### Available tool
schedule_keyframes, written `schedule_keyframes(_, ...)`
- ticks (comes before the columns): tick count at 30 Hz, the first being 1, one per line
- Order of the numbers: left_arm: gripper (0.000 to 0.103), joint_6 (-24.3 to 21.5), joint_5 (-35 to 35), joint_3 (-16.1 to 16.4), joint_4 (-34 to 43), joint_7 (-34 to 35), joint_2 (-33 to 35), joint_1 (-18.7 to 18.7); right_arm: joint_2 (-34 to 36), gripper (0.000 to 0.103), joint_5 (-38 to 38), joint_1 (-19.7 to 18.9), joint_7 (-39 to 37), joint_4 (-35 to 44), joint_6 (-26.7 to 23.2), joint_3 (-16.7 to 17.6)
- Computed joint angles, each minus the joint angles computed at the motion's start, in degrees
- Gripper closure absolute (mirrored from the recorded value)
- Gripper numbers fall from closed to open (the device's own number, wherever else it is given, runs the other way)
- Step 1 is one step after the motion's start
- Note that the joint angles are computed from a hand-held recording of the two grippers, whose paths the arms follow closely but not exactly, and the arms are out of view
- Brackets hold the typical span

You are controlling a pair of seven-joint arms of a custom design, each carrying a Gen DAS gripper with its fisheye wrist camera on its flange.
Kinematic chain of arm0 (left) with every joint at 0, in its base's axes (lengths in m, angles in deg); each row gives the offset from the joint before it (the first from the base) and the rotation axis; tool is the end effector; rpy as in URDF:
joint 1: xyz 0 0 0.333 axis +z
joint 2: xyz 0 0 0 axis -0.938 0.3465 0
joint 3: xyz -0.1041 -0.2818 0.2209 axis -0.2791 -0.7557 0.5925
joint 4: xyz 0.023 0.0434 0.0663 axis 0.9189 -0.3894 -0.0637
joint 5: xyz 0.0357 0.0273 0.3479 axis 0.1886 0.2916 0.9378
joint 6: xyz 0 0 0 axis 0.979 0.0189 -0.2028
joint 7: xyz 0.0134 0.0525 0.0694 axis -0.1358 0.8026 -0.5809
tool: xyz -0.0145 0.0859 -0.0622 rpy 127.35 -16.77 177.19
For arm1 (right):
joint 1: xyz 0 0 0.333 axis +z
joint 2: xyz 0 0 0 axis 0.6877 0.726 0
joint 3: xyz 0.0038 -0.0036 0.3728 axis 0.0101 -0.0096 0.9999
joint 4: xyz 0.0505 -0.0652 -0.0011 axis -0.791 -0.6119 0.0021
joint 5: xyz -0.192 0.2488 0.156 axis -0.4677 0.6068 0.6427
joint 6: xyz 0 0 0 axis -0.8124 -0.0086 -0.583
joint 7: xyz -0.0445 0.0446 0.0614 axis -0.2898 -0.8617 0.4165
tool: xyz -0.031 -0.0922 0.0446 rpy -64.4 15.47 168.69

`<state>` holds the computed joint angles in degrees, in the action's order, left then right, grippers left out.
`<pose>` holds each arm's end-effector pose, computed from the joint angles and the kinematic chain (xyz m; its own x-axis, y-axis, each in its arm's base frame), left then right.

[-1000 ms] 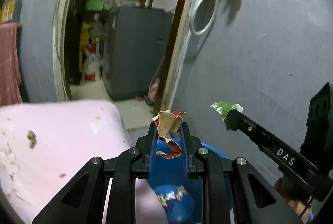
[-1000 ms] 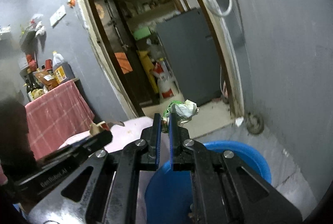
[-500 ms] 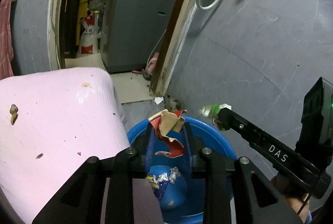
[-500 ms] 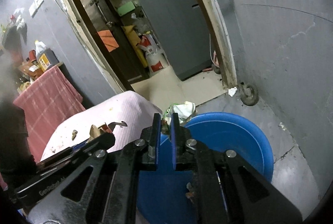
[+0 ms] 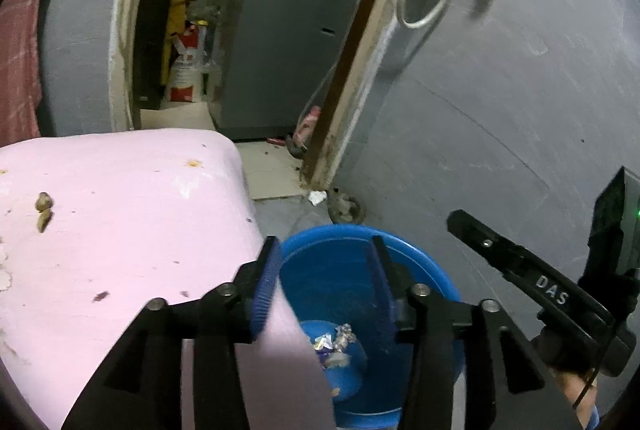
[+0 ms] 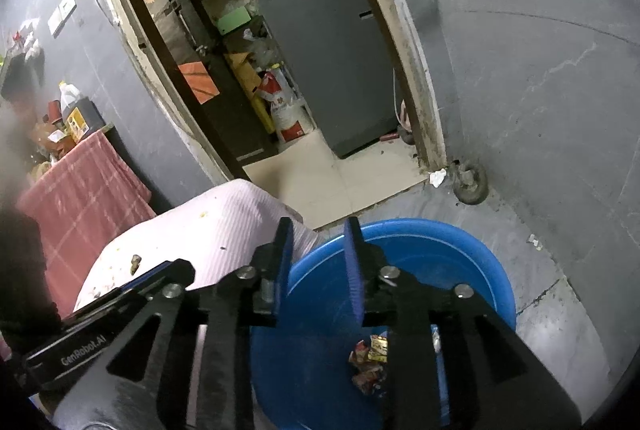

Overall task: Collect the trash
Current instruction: 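Bring both grippers back over the pink cushion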

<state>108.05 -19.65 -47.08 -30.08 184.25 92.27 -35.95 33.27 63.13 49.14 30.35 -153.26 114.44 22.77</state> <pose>0.6907 -0.0719 0.4554 -0.3557 -0.8891 0.2879 -0.6480 0.0127 -0.7615 0.6845 0.1707 0.4330 0.0508 -0.9163 -0.3973 -0.5443 0.3082 -0.7803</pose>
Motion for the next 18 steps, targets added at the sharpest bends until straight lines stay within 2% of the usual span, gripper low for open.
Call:
schedule_keyframes(1,0.051,1.1,-0.1,0.3,-0.4,-0.3,-0.3,0.0,0.0,0.065,0.0,0.1,0.0,-0.1,0.6,0.0)
schedule_keyframes(5,0.039,4.8,0.9,3.0,-1.4,-4.2,-2.1,-0.4,0.0,0.05,0.1,1.2,0.3,-0.2,3.2,-0.9)
schedule_keyframes(8,0.025,8.4,1.9,5.9,-2.6,-7.7,-4.1,-1.1,0.3,0.038,-0.7,2.0,0.5,-0.1,5.7,-1.1)
schedule_keyframes(10,0.021,12.3,2.1,9.4,-3.9,-10.1,-5.9,-2.6,0.5,0.024,-1.4,2.6,0.6,0.0,7.6,-1.5)
schedule_keyframes(11,0.021,13.6,2.4,10.7,-4.5,-11.0,-6.7,-3.0,0.6,0.021,-1.6,3.1,0.7,0.2,8.3,-1.7)
schedule_keyframes(13,0.006,16.5,2.3,15.3,-5.6,-12.6,-8.6,-5.5,1.1,0.014,-2.5,3.6,1.0,0.6,10.6,-1.7)
schedule_keyframes(14,0.004,18.3,1.8,18.2,-6.4,-13.4,-9.7,-7.2,1.3,0.013,-2.8,3.9,1.2,1.0,11.1,-1.8)
schedule_keyframes(15,0.004,21.0,1.1,20.9,-7.3,-14.1,-10.5,-8.9,1.4,0.01,-3.0,4.4,1.2,1.2,11.8,-2.1)
schedule_keyframes(18,0.004,24.2,1.9,24.0,-8.7,-15.8,-11.9,-9.8,2.1,0.003,-3.9,6.0,0.9,2.1,14.7,-2.7)
